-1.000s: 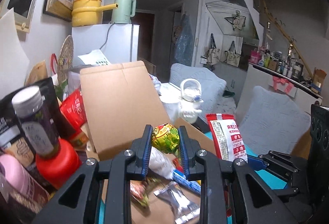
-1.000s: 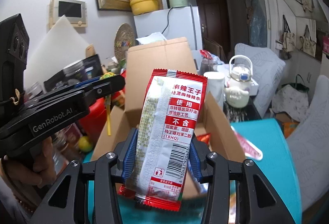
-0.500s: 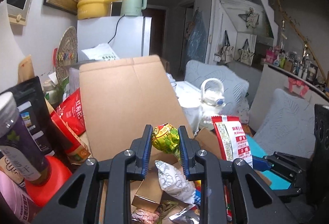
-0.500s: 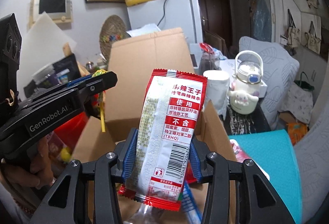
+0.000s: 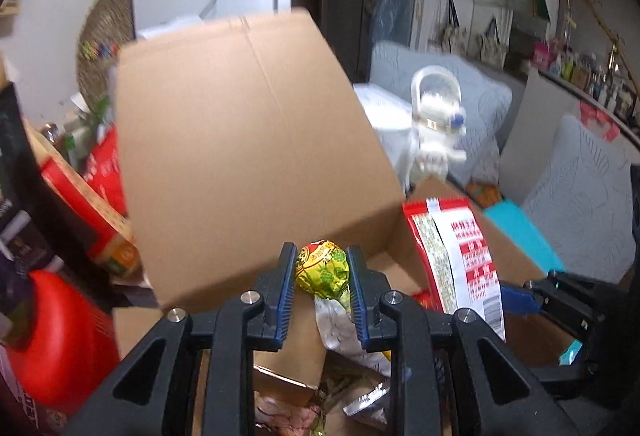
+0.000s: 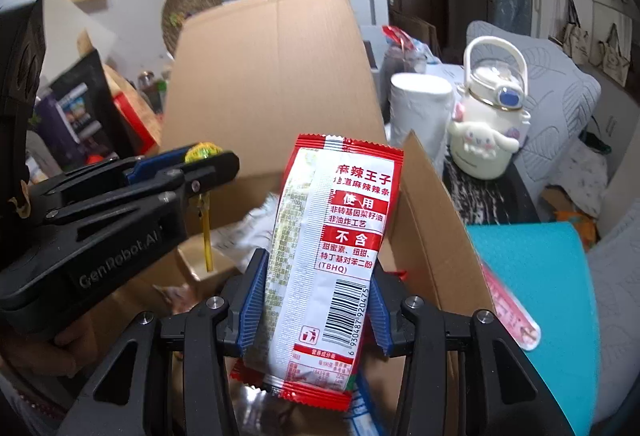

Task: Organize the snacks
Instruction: 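Open the left tool over the box while the right tool releases the sauce strip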

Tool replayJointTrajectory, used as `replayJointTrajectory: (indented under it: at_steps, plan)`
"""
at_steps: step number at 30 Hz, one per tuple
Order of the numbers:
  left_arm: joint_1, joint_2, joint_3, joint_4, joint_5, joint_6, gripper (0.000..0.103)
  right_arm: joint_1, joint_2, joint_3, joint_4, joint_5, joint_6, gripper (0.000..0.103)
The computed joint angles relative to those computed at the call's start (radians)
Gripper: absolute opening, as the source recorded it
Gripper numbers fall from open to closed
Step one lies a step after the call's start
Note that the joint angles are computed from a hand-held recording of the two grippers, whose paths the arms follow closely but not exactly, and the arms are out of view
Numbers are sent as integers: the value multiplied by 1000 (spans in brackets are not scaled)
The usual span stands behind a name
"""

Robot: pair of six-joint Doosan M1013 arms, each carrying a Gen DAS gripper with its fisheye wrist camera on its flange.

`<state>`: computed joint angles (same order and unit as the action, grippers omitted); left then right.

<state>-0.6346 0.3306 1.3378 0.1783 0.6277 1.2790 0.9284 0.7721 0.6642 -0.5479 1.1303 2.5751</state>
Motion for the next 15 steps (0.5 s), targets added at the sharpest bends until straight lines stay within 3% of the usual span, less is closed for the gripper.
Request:
replayJointTrajectory:
  at_steps: [5,10,12,14,15]
  plan:
    - [1,30,-38,-22,95,9,25,-18,-9,25,66,-20,22,46]
    - [2,49,-65,-5,164,-14,28,-14,-6,16,54,20,30,46]
    - [-1,51,-67,11,178,-25,41,-12,-4,9,46,32,26,47]
    - [-2,46,-62,19,171,-34,70,-9,-3,4,39,40,25,51]
    - [-1,43,-59,21,166,-38,74,-7,-3,3,35,43,24,51]
